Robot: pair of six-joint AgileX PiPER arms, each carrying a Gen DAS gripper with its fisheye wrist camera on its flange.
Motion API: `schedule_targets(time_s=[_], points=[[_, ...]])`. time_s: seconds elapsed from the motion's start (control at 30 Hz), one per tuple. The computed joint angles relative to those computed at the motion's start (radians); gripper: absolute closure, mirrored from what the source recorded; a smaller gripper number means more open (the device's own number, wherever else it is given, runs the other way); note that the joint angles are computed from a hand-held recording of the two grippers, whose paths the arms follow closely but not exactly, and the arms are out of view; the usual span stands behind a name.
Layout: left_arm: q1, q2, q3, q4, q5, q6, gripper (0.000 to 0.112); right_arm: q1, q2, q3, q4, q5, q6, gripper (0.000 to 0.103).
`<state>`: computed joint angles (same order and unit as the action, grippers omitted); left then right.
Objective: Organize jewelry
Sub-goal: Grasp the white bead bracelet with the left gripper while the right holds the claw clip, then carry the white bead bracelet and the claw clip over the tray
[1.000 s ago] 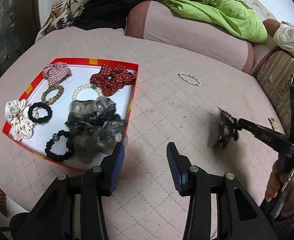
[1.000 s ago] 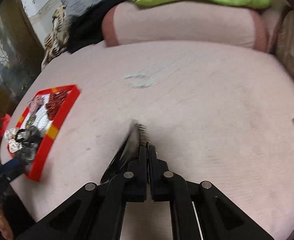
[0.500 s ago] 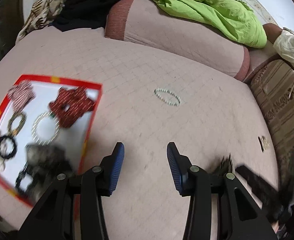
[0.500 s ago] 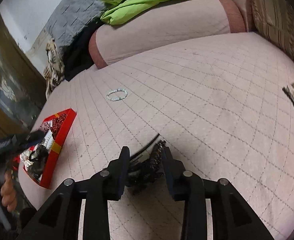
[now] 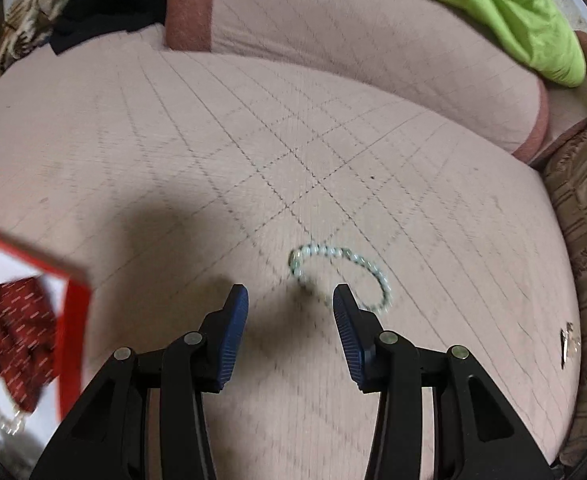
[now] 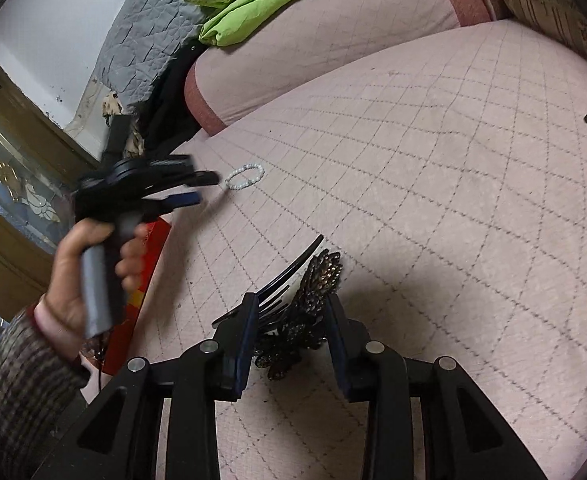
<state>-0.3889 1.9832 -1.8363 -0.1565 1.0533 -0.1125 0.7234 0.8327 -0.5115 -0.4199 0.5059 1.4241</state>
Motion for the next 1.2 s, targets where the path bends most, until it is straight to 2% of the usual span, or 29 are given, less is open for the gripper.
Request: schedule_targets(time_s=[0.2,0.33,0.4,0.43,0.47,0.53,0.63,0.67,0.7,0.73,0.83,1.07,1.2], points=[[-0.052,0.054,-0.047,0.093,-0.034,-0.025,0.065,-0.078,0.015,0.011,0.12,-0.057,-0.133,0.067],[-0.119,0.034,0.014,0.247,-0.098,-0.099,0.065,-0.084,0.049,0.012,0.148,-0.066,-0.161,0.067],[-0.148,0.013,0.051,0.293,-0.123,-0.114,0.082,-0.083,0.061,0.013,0.149,-0.072,-0.153,0.068],[-0.153,0.01,0.048,0.275,-0.112,-0.092,0.1,-0.082,0.06,0.019,0.138,-0.08,-0.136,0.068],[-0.158,0.009,0.041,0.265,-0.096,-0.079,0.107,-0.083,0.058,0.02,0.137,-0.08,-0.135,0.069],[-0.163,-0.004,0.041,0.222,-0.076,-0.039,0.107,-0.082,0.06,0.016,0.121,-0.077,-0.122,0.07],[-0.176,-0.061,0.107,0.205,-0.096,-0.025,0.107,-0.06,0.054,0.022,0.072,-0.069,-0.067,0.075],[-0.176,-0.087,0.134,0.195,-0.105,-0.022,0.107,-0.05,0.052,0.021,0.053,-0.065,-0.049,0.087],[-0.172,-0.116,0.161,0.18,-0.111,-0.015,0.107,-0.046,0.044,0.024,0.055,-0.073,-0.054,0.093],[-0.169,-0.135,0.178,0.169,-0.115,-0.008,0.107,-0.031,0.042,0.018,0.047,-0.069,-0.049,0.093],[-0.163,-0.234,0.262,0.141,-0.13,0.019,0.107,0.064,0.057,-0.014,-0.098,0.008,0.091,0.093],[-0.108,-0.45,0.42,0.037,-0.102,0.073,0.107,0.174,0.011,-0.045,-0.205,0.128,0.241,0.093],[-0.069,-0.571,0.495,-0.002,-0.077,0.097,0.107,0.326,-0.004,-0.088,-0.301,0.27,0.378,0.093]])
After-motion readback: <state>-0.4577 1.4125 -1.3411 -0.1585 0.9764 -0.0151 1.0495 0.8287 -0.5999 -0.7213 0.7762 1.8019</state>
